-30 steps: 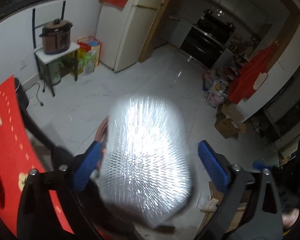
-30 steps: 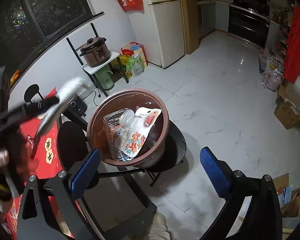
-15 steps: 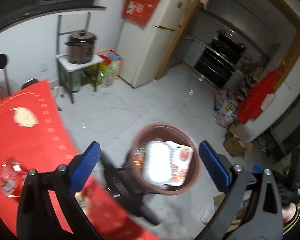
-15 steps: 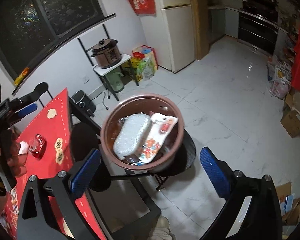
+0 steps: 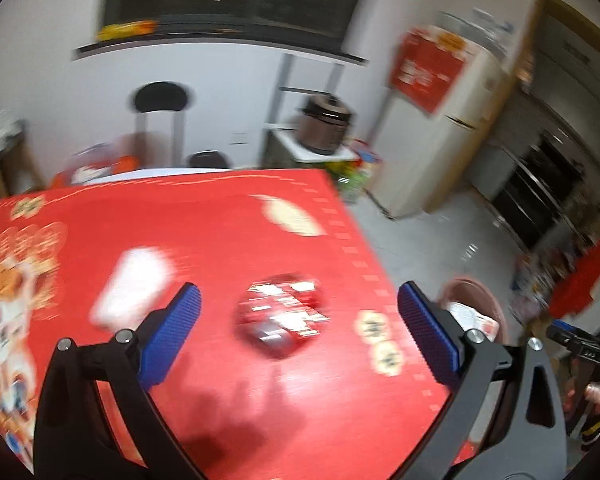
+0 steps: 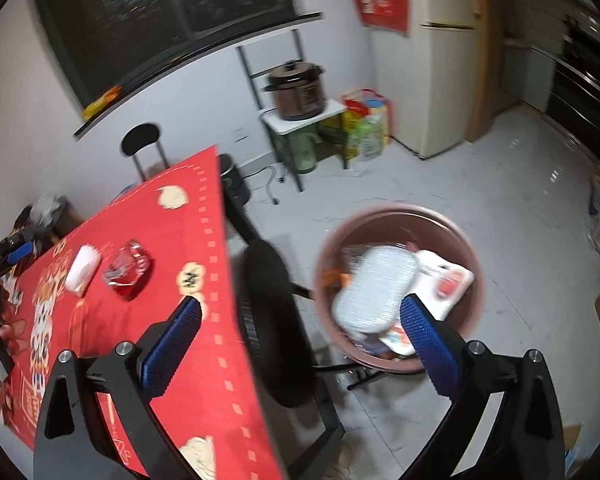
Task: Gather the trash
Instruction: 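Move both tools back over the table toward the white foam net and red can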
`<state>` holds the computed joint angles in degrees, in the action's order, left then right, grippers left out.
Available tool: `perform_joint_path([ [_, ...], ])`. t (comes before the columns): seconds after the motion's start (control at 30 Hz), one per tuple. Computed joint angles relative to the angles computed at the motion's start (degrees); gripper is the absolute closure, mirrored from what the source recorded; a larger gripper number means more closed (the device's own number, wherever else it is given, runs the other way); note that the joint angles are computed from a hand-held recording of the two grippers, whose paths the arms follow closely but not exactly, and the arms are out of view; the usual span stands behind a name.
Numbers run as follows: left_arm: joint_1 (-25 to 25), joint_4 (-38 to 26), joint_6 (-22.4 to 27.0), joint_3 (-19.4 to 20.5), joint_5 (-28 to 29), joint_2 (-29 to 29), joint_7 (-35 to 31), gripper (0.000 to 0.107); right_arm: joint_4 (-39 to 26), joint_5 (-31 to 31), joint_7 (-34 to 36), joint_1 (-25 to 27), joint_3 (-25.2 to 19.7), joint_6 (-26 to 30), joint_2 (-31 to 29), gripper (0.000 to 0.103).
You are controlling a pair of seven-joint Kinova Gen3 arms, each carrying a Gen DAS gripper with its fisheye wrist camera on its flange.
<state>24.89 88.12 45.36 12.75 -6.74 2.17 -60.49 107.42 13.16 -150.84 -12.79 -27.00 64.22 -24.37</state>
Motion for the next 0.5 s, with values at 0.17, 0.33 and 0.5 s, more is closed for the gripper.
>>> perform_joint_path([
  [0.17, -5.8, 7.0, -0.9, -3.7, 3.1, -5.3, -0.8, 0.010, -4.7, 4.1, -2.7, -1.9, -4.3, -3.1, 10.0, 0.005],
  [0.33, -10.4, 11.9, -2.0, -5.9, 7.7, -6.9, -7.0, 0.011, -9.8, 10.4, -6.4, -6.4, -6.6, -4.2, 20.4, 0.005],
  [0.5, -12.4, 14.1, -3.9, -6.1, 10.4, -4.9, -12.7, 0.011, -15.7, 14.2, -5.8, -12.0, -5.3, -4.9, 29.6, 0.005],
])
